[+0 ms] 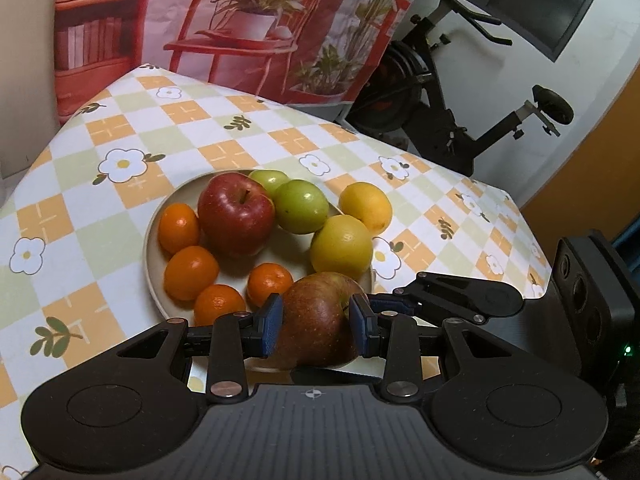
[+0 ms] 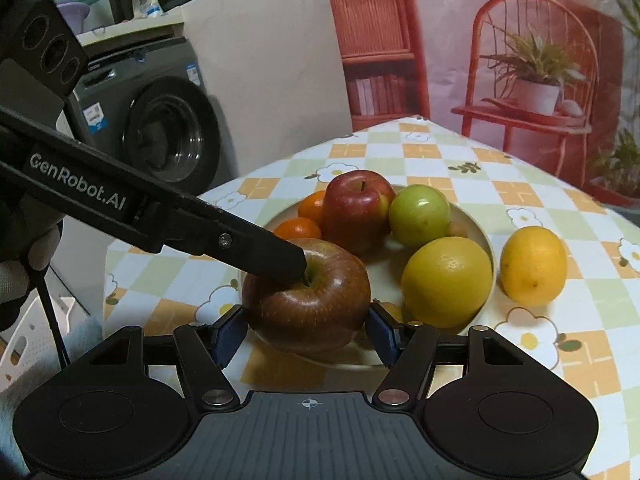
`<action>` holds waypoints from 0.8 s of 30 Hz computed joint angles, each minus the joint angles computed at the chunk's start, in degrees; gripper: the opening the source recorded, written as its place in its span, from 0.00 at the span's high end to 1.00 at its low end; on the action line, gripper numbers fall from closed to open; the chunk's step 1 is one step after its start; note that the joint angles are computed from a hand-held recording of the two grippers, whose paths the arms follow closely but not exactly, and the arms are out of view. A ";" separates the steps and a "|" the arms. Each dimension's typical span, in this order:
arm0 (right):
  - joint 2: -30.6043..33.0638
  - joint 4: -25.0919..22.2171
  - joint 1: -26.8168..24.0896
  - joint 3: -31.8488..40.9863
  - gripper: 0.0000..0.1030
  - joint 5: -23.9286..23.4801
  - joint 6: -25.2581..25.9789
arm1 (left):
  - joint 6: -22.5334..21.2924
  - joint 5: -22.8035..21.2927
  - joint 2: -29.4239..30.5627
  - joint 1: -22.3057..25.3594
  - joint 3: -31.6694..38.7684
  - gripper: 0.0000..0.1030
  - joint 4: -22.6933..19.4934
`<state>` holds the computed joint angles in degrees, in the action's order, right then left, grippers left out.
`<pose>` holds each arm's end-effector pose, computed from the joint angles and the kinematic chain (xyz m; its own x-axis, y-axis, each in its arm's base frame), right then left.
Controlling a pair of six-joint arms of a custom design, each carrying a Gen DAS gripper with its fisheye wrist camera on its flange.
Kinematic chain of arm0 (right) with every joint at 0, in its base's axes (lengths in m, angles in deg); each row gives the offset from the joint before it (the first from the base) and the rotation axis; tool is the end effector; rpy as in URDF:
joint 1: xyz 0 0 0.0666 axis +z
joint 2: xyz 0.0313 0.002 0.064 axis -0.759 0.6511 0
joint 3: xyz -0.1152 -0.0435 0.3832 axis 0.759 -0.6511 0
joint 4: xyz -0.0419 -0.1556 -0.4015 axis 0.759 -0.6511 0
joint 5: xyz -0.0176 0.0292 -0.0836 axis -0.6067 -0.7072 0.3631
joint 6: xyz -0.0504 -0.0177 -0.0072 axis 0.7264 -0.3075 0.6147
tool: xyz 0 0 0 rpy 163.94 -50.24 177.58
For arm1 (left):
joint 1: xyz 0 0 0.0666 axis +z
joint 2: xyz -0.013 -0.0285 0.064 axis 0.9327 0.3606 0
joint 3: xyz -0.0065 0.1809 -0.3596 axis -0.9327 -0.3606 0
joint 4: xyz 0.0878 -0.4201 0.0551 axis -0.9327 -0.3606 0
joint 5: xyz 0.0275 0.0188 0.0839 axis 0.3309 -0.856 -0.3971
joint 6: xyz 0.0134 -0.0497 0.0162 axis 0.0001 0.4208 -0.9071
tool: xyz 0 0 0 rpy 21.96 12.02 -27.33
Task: Organize fruits
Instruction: 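Carry the red apple onto the plate with the left tool while the right tool follows, then release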
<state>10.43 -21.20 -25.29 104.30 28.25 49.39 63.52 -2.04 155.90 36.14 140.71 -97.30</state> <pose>0.4326 0.2065 0.3419 -0.5725 -0.2516 -0.7803 -0.6294 0.7448 0.2217 0.4437 -0.2905 0.3923 -0.7897 0.0554 -0.6110 0.3278 0.8799 -0.3439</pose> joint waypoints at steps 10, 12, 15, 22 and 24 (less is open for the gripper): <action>3.60 -0.79 1.52 3.15 0.41 1.69 1.54 | 0.67 -1.32 -1.89 1.41 -3.25 0.63 2.11; 3.90 -0.52 1.88 3.29 0.41 1.97 1.94 | 0.49 -1.88 -1.90 1.45 -3.33 0.63 2.12; 4.14 -0.48 2.09 3.34 0.40 2.49 2.19 | 0.39 -1.59 -1.69 1.63 -3.38 0.62 2.23; 4.19 -1.31 1.72 3.15 0.40 1.76 1.30 | -0.96 -3.04 -1.07 0.72 -2.74 0.62 1.16; 4.01 -1.07 1.57 2.87 0.40 1.63 0.91 | -0.84 -3.01 -1.02 0.88 -2.70 0.62 1.02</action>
